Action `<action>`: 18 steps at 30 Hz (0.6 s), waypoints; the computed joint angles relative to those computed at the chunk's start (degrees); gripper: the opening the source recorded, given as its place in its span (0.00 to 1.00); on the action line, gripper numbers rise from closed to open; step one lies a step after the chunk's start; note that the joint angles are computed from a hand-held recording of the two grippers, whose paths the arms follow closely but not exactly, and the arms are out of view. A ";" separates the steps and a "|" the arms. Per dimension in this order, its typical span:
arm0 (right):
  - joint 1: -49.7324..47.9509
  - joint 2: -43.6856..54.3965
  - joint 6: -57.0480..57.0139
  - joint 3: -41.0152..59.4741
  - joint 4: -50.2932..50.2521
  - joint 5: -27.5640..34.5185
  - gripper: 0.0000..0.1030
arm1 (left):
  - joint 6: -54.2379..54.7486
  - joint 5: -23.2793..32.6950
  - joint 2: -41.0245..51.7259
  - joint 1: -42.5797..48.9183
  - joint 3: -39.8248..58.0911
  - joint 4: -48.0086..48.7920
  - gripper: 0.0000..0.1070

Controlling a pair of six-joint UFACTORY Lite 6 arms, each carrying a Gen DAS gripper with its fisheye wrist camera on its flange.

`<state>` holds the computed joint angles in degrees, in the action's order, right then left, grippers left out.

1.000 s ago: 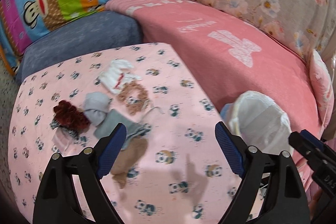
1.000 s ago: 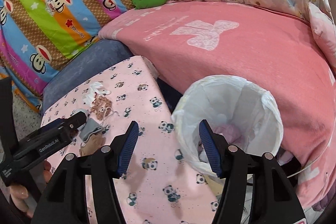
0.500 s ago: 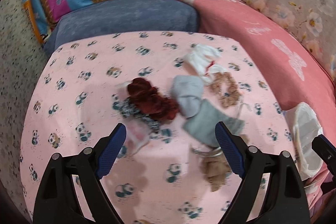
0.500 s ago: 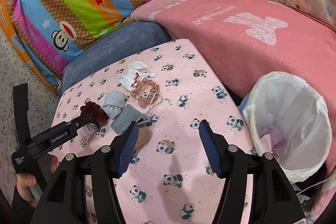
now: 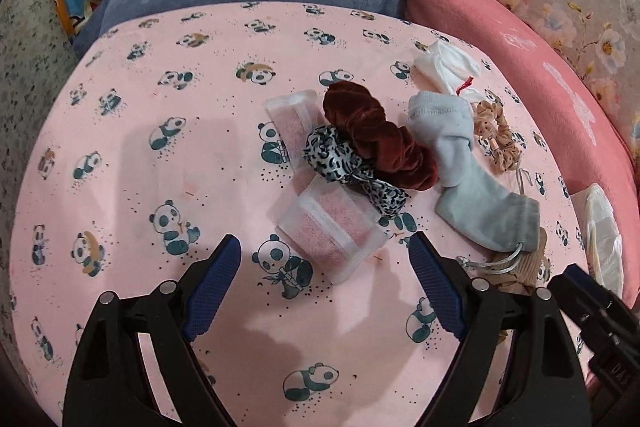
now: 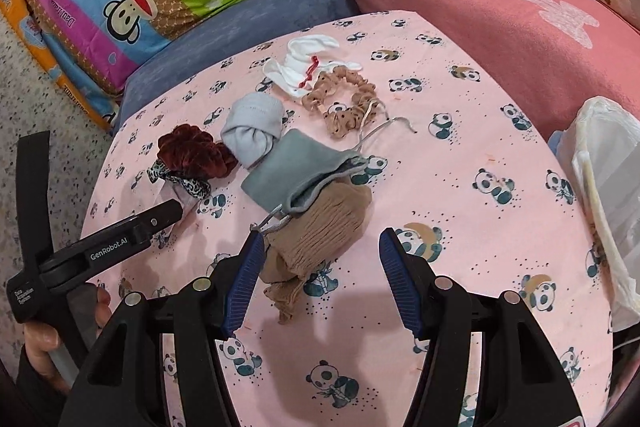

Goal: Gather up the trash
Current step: 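Grasp the clear plastic packet with the left gripper while the right gripper grasps the beige stocking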

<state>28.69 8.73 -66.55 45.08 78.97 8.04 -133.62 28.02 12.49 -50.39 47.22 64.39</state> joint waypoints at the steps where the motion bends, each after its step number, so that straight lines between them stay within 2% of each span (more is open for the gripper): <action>1: 0.67 1.08 -0.46 0.36 0.89 -0.42 0.59 | -1.03 -0.92 -0.01 0.40 -0.46 1.29 0.73; 4: 1.81 3.12 -4.76 0.94 6.03 -1.14 0.57 | -3.74 -3.52 0.19 1.81 -1.68 4.78 0.64; 6: 2.32 4.34 -5.57 1.47 7.03 -1.45 0.55 | -4.56 -3.33 -0.08 1.75 -1.89 6.24 0.57; 11: 3.11 6.77 -6.04 2.30 7.41 -1.44 0.37 | -5.25 -5.56 0.02 2.52 -1.92 8.66 0.31; 12: 3.01 7.24 -6.01 2.32 7.32 -0.98 0.31 | -5.73 -6.05 -0.15 2.42 -2.13 9.26 0.28; 13: 2.78 7.40 -7.30 2.08 8.60 -0.40 0.25 | -6.59 -6.75 -0.29 2.43 -2.40 10.20 0.20; 16: 2.30 6.80 -11.90 0.95 12.92 0.53 0.16 | -7.33 -7.50 -0.64 1.89 -2.62 10.54 0.12; 18: 2.01 4.84 -13.17 -0.30 13.80 0.45 0.13 | -5.95 -6.81 -0.90 0.91 -2.19 8.56 0.12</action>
<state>30.70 13.57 -79.72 44.78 92.77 8.49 -139.57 21.21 11.59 -49.48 45.02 72.95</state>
